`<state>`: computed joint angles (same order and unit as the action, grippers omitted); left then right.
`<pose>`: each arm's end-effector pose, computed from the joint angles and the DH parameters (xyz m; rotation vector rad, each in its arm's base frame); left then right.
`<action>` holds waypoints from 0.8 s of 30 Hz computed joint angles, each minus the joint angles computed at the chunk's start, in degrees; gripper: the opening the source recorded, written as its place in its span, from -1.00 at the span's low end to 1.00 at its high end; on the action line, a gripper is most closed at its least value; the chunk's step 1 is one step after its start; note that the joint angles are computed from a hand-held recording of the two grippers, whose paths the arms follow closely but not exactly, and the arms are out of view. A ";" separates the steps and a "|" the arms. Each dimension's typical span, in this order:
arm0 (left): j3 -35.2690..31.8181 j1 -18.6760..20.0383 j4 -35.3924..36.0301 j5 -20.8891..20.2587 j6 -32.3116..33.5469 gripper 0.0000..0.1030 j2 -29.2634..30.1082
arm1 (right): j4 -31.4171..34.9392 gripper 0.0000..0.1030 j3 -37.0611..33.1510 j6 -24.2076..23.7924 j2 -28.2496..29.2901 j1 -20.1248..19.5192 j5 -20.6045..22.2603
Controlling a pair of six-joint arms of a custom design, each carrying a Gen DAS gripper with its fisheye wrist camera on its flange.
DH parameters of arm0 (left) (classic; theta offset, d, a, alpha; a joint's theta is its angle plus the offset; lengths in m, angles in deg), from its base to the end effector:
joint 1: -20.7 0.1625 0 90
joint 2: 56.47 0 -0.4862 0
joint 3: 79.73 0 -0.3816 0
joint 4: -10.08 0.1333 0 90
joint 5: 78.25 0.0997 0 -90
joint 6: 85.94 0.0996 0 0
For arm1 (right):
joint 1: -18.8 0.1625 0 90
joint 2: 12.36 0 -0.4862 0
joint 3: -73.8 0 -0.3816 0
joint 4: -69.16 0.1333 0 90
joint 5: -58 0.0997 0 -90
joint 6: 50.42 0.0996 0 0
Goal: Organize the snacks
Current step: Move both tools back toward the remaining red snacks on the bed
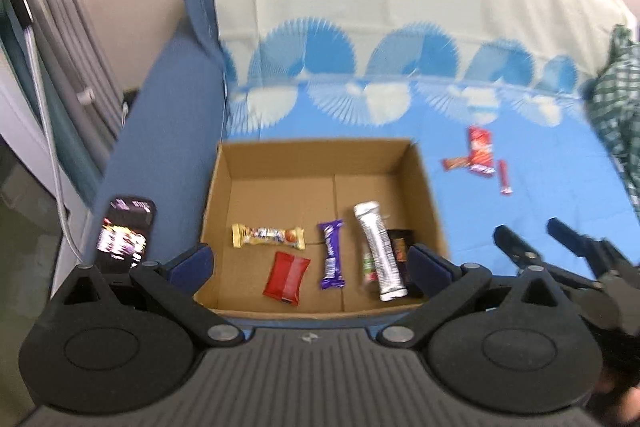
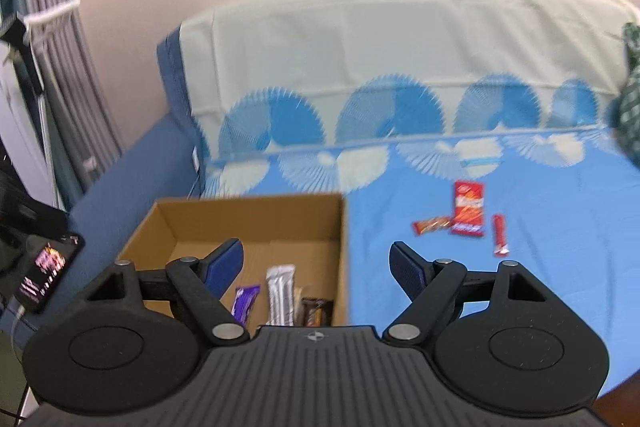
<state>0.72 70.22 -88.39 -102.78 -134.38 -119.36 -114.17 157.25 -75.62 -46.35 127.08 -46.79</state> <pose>-0.2694 -0.6605 0.4236 -0.0385 2.0932 -0.8228 0.3502 -0.7161 0.1440 0.8546 -2.5179 1.0466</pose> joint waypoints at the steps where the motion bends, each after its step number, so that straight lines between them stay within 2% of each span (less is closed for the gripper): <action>1: -0.48 -1.55 1.92 0.32 -1.00 1.00 -0.38 | -1.47 0.59 1.42 -0.01 -1.07 -0.11 0.17; 5: -2.45 -6.79 7.72 2.36 -5.30 1.00 -0.94 | -5.80 0.61 5.83 -0.07 -4.42 -0.72 0.48; 10: -2.84 -12.17 5.34 4.95 -5.46 1.00 -0.75 | -9.92 0.62 9.68 -0.81 -7.56 -1.95 0.24; 15: -1.89 -15.21 -5.31 6.45 3.00 1.00 0.88 | -12.84 0.63 11.46 -0.69 -9.35 -3.52 -0.52; 19: -3.78 -15.13 -7.94 2.69 6.03 1.00 3.32 | -14.46 0.63 12.17 -0.64 -10.23 -4.93 -0.96; 22: -2.91 -15.43 -14.05 1.59 11.81 1.00 4.46 | -15.19 0.63 12.30 -0.29 -10.56 -5.91 -1.24; 24: -3.45 -15.21 -15.43 1.30 13.18 1.00 5.46 | -15.65 0.64 12.29 -0.10 -10.62 -6.62 -1.47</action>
<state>-2.73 55.01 -103.82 -101.48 -121.20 -113.91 -129.81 169.54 -75.72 -56.97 120.46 -48.26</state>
